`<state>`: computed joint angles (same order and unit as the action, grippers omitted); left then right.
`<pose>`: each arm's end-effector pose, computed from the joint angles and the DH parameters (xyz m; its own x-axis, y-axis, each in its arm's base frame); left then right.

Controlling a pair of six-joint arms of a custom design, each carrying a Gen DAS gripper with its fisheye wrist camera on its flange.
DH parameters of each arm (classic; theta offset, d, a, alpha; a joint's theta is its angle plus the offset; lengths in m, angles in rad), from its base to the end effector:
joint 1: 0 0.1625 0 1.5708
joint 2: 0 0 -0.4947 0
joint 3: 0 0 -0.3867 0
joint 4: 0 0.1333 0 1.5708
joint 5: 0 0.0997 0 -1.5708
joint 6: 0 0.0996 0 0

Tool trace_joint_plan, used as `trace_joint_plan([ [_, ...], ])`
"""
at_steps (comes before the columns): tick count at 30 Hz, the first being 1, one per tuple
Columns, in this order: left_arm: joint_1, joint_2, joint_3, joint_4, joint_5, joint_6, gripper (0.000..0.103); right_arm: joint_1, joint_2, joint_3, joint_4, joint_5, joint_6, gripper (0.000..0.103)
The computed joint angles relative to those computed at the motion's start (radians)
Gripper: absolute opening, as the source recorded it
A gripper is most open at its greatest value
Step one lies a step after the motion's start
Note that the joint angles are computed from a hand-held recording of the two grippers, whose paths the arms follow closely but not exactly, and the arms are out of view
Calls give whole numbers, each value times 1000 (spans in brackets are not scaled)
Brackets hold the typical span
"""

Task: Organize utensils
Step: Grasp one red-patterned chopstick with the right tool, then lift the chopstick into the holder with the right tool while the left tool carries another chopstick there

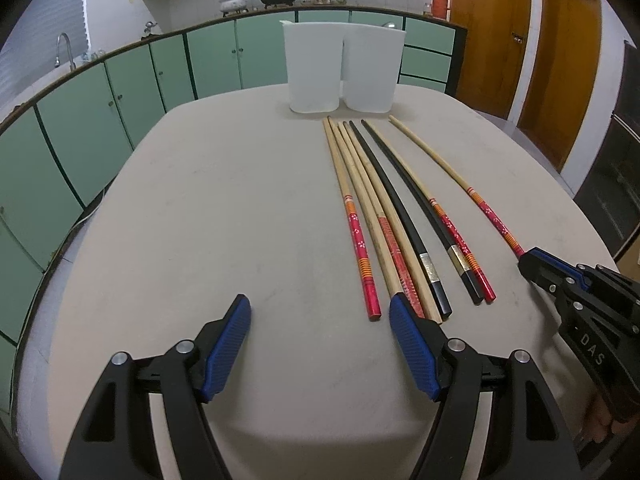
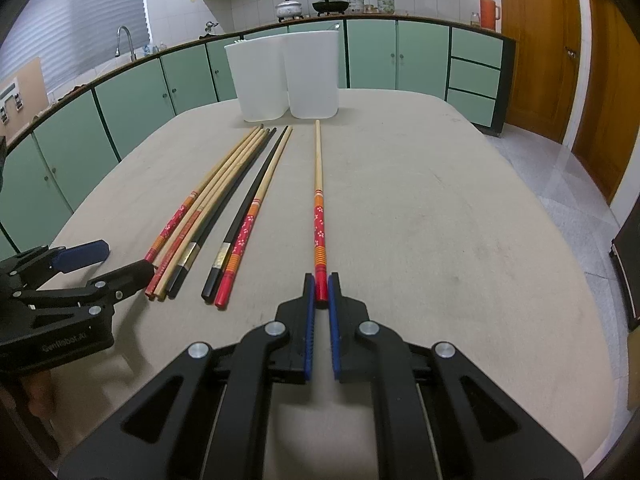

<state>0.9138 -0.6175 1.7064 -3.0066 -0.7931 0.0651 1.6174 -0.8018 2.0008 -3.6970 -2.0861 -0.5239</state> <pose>-0.2669 -0.6787 0.0734 -0.6710 0.2942 -0.6806 0.6193 0.7271 -0.2963 0.1127 -0.6091 0.1855 -0.7545 0.0060 0.6562 -0.4682 0.6957 -0.5447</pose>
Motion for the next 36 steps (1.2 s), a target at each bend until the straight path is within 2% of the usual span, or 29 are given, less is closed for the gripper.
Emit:
trace_joint_plan([
  [3, -2, 2, -1, -2, -3, -2, 59, 1, 0, -2, 5, -1, 5, 6],
  [6, -4, 5, -4, -6, -11, 3, 44, 1, -1, -4, 11, 1, 13, 6],
  [8, -5, 9, -6, -11, -17, 7, 30, 1, -2, -5, 14, 3, 17, 6],
  [11, -8, 15, -5, -25, -16, 9, 16, 0, -2, -4, 13, 6, 17, 6],
  [12, -8, 16, -6, -28, -18, 4, 7, 0, -2, -3, 11, 8, 17, 6],
  [19, -9, 8, -6, -38, -22, -24, 6, 4, -14, 2, 11, 10, 18, 5],
  [29, -57, -40, 8, -151, 14, 86, 6, 54, -81, 2, -22, 50, -50, 5],
  [36, -82, -66, -18, -201, 12, 149, 6, 88, -129, -23, -11, 89, -99, 5],
])
